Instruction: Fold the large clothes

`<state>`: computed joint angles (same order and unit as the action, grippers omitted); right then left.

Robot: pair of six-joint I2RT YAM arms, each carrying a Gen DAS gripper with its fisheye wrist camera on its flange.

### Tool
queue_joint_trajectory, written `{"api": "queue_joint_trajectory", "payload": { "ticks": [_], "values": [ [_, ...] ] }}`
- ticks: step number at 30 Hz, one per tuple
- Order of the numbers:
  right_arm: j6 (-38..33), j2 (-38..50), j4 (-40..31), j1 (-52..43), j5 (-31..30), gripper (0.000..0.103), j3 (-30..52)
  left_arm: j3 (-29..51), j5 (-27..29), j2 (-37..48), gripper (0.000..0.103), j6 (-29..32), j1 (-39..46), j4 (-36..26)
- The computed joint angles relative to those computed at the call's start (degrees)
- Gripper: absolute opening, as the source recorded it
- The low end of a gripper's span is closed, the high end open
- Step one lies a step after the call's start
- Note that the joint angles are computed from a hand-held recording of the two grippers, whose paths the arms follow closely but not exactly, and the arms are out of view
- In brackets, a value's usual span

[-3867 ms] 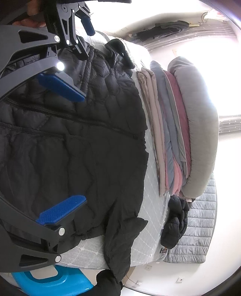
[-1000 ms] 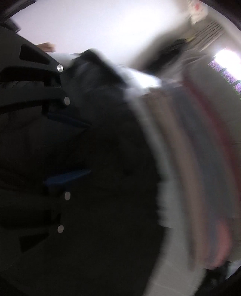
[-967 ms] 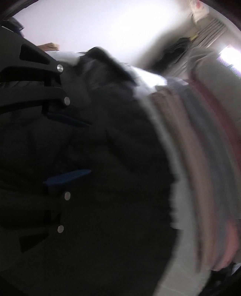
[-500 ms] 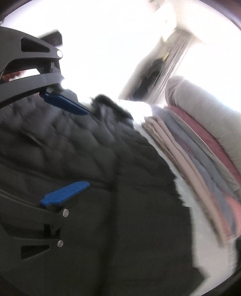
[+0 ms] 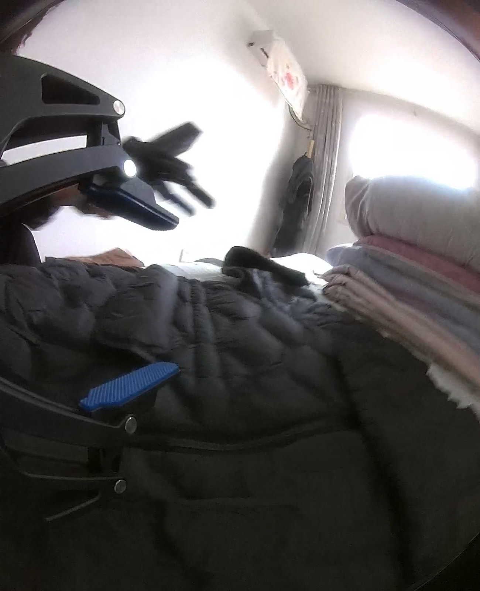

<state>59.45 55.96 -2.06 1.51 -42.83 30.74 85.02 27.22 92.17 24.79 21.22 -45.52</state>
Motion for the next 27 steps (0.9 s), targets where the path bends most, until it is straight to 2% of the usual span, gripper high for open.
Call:
{"api": "queue_joint_trajectory", "payload": {
  "ticks": [1, 3, 4, 6, 9, 12, 15, 18, 20, 23, 27],
  "values": [
    [-0.01, 0.16, -0.03, 0.2, -0.05, 0.072, 0.02, 0.21, -8.43, 1.2, 0.095, 1.72, -3.79, 6.61],
    [-0.21, 0.2, -0.26, 0.58, -0.24, 0.072, 0.52, 0.55, -17.54, 3.56, 0.095, 6.7, -8.14, 13.5],
    [-0.09, 0.33, 0.04, 0.8, -0.35, 0.072, 0.74, 2.61, -21.72, 6.73, 0.095, 10.5, -10.51, 15.56],
    [0.92, 1.0, 1.69, 1.5, -1.11, 0.072, 0.83, 8.85, -26.67, 12.99, 0.095, 12.54, -13.05, 14.64],
    [2.92, 0.75, 4.08, 1.46, -2.98, 0.072, -0.44, 17.13, -30.33, 20.46, 0.095, 10.56, -16.34, 13.93],
    [6.88, 1.58, 8.96, 0.99, -5.19, 0.072, -2.47, 21.16, -32.53, 24.75, 0.095, 10.79, -19.91, 13.06],
    [10.85, 1.79, 13.79, -0.21, -7.54, 0.072, -4.51, 21.87, -33.56, 27.37, 0.095, 13.51, -22.3, 14.12],
    [13.19, 1.41, 16.4, -0.78, -8.6, 0.072, -5.72, 23.31, -35.48, 29.4, 0.095, 13.05, -23.25, 14.91],
    [13.95, 0.61, 16.69, -0.99, -9.22, 0.072, -5.96, 27.34, -36.03, 32.2, 0.095, 10.41, -22.81, 12.72],
    [14.84, 0.21, 17.49, -0.48, -9.18, 0.072, -5.86, 36.57, -35.21, 38.28, 0.095, 7.8, -21.3, 5.12],
    [15.07, -0.2, 17.33, -0.04, -8.9, 0.072, -5.63, 37.4, -33.5, 40.09, 0.095, 8.37, -20.52, 4.34]
  ]
}}
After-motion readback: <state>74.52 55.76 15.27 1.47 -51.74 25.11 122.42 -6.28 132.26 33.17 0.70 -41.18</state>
